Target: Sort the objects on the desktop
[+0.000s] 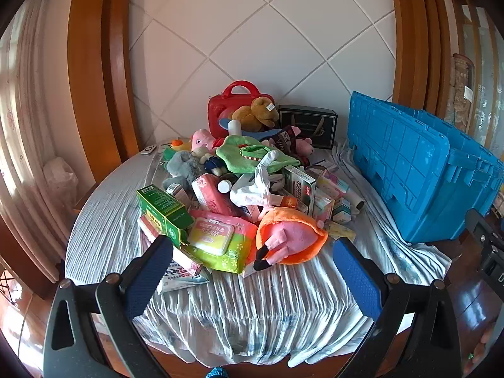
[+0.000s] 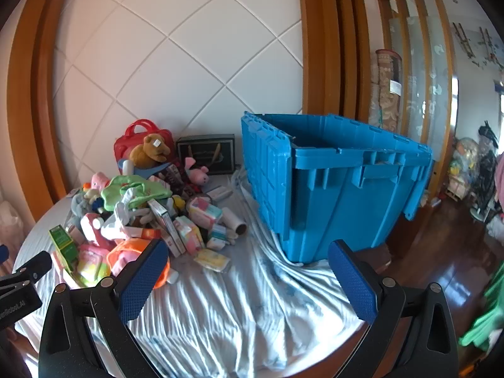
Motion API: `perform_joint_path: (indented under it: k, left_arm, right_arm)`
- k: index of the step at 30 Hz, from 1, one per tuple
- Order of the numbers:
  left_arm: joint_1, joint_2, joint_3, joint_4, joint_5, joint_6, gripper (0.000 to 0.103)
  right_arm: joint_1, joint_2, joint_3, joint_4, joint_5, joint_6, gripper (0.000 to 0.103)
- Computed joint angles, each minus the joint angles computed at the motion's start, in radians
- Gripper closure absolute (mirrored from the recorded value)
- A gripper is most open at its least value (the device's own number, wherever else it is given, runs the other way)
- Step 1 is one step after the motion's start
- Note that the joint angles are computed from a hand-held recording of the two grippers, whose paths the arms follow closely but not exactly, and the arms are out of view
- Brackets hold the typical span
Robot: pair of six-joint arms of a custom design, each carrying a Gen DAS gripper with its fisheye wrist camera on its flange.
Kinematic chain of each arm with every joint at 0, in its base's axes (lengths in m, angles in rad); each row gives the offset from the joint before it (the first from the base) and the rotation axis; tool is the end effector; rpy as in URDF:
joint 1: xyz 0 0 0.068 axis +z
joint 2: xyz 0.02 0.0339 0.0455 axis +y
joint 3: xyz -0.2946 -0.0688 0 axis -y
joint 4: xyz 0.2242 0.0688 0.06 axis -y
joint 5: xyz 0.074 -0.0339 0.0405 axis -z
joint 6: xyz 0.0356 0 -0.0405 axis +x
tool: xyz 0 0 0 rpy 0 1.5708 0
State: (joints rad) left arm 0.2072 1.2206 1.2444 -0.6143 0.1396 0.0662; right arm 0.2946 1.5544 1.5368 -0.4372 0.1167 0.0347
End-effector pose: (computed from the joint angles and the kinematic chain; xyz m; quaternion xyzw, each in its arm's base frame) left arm 0.2284 0.0430 0.3947 -0.0292 0.8802 0.0030 0.4736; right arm 0.3252 0.0944 0.4161 -0.0791 0.8437 0.0378 0.5295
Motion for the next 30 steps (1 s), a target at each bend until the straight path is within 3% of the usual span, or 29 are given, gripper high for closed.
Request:
perform_joint_path:
  k: [30]
  left_arm:
    - [0.016, -0.017, -0.016, 0.006, -0.032, -0.012, 0.0]
  right_arm:
    - [-0.01, -0.008, -0.005, 0.001, -0.007, 0.005, 0.0]
